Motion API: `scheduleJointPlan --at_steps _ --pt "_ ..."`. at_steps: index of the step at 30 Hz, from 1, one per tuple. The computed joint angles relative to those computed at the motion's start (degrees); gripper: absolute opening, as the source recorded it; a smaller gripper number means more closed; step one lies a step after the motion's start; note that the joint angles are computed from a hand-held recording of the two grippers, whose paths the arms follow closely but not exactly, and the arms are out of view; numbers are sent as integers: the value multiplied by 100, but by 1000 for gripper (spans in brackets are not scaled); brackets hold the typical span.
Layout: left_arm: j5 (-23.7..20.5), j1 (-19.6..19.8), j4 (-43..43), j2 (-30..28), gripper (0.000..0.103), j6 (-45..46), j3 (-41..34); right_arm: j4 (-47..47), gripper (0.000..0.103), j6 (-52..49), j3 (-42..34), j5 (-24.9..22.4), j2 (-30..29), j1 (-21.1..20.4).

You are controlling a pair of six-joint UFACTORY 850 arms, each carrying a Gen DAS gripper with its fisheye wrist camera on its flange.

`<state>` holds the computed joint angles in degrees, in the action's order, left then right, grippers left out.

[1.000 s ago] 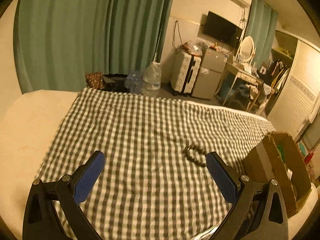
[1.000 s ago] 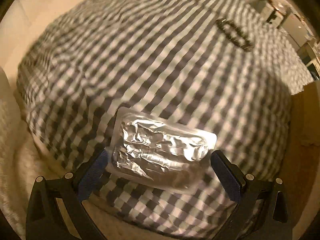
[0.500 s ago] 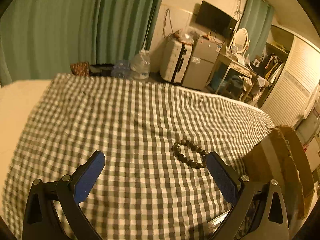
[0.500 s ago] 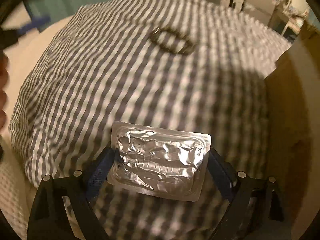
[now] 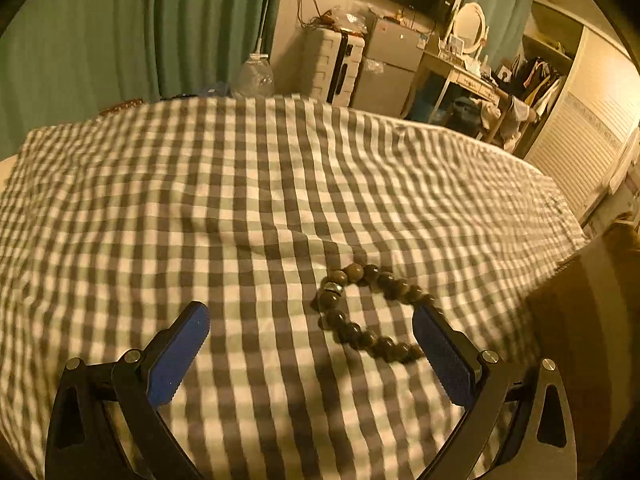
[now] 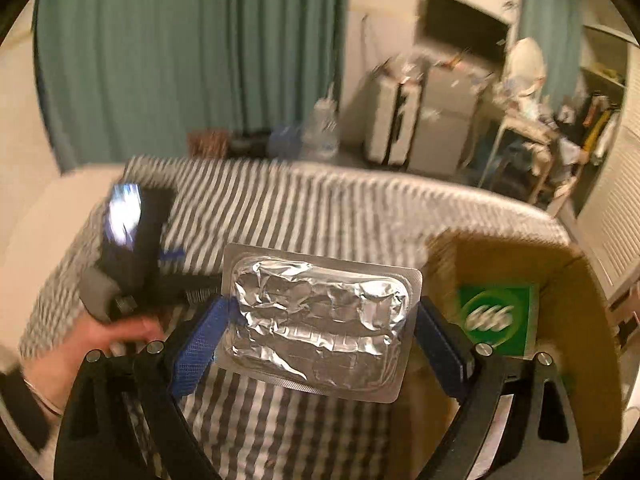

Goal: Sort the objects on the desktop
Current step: 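Grasp the dark bead bracelet with the left tool while the right tool grasps the silver foil pack, then lift and carry the bracelet and foil pack over the cardboard box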

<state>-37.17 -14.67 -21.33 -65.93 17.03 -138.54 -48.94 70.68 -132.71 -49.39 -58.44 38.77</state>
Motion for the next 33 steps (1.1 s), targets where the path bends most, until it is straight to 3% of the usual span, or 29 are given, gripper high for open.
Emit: scheduleJointPlan --at_steps 2,4,6,7,8,14,25,29,33 --pt "-320 -6 -57 -416 103 -48 -631 -479 92 571 392 101 332 10" --pt "-213 -99 96 -485 84 96 -672 -908 92 986 634 103 553 32" --pt "111 -198 375 -302 41 369 -279 -1354 92 1385 816 41 740 87" --pt "300 -227 218 -134 32 769 40 -1511 92 1538 894 55 816 99" --pt "439 -240 114 -10 10 1010 274 -1627 92 1661 986 82 919 108" --pt "1065 -313 -190 726 10 1486 1446 -2242 92 2111 1314 185 1224 250" --pt "2080 -138 -1766 2722 10 2565 3762 -3409 92 3303 2414 286 2093 478" --pt "2440 -32 -2681 3524 10 3152 4693 -3747 92 3566 2661 207 2340 604" --pt "2820 -30 -4113 4247 10 4514 5359 -4135 92 3881 3044 94 2663 777"
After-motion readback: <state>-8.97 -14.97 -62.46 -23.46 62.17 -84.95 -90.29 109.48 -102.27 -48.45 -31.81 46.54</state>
